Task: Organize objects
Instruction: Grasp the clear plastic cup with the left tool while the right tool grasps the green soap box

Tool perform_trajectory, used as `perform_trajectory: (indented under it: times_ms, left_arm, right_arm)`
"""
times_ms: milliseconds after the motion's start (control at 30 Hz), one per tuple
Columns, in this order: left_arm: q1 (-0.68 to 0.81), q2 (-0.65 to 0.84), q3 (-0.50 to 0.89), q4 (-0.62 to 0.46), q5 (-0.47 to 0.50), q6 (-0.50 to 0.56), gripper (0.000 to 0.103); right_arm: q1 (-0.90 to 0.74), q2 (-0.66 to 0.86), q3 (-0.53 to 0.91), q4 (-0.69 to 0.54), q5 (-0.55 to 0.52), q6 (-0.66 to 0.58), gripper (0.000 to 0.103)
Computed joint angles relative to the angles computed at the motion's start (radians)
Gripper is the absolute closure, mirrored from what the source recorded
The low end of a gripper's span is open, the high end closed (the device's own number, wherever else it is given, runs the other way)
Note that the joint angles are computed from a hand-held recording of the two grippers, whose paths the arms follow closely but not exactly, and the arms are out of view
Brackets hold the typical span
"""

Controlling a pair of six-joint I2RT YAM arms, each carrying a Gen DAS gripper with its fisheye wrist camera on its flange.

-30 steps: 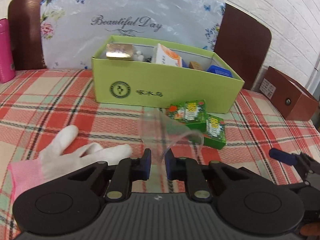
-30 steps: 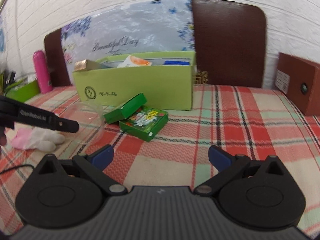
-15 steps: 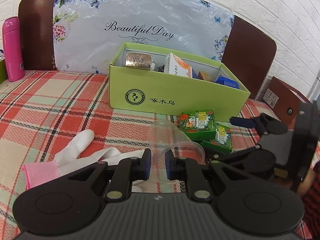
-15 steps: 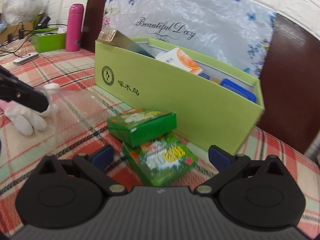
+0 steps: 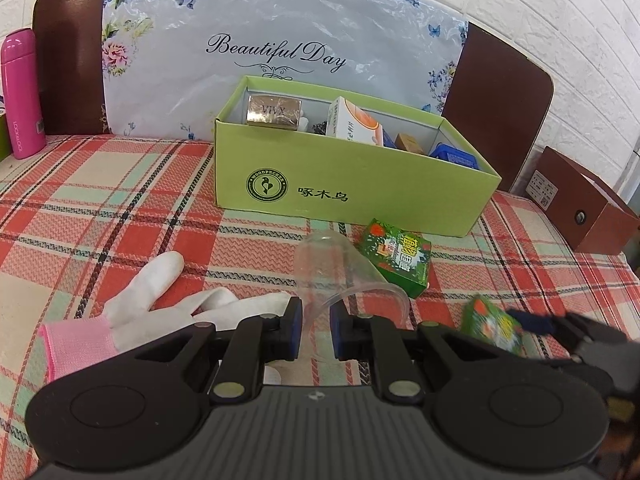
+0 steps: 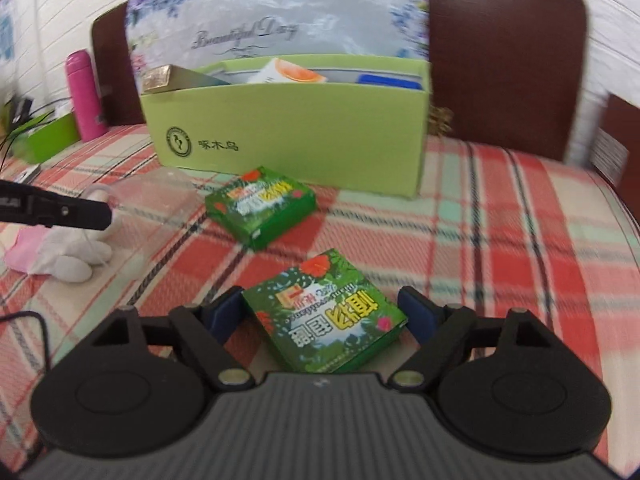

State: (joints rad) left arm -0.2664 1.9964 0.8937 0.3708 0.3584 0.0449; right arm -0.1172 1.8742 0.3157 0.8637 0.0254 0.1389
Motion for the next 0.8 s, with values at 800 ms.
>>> perform_trajectory:
  times_ms: [800]
  left_arm:
    - [-0.05,0.042,-0.003,0.031,-0.071,-0.003,0.088]
  right_arm:
    - [0.183,-0.026,-0.183,0.171,0.102,-0.01,0.041]
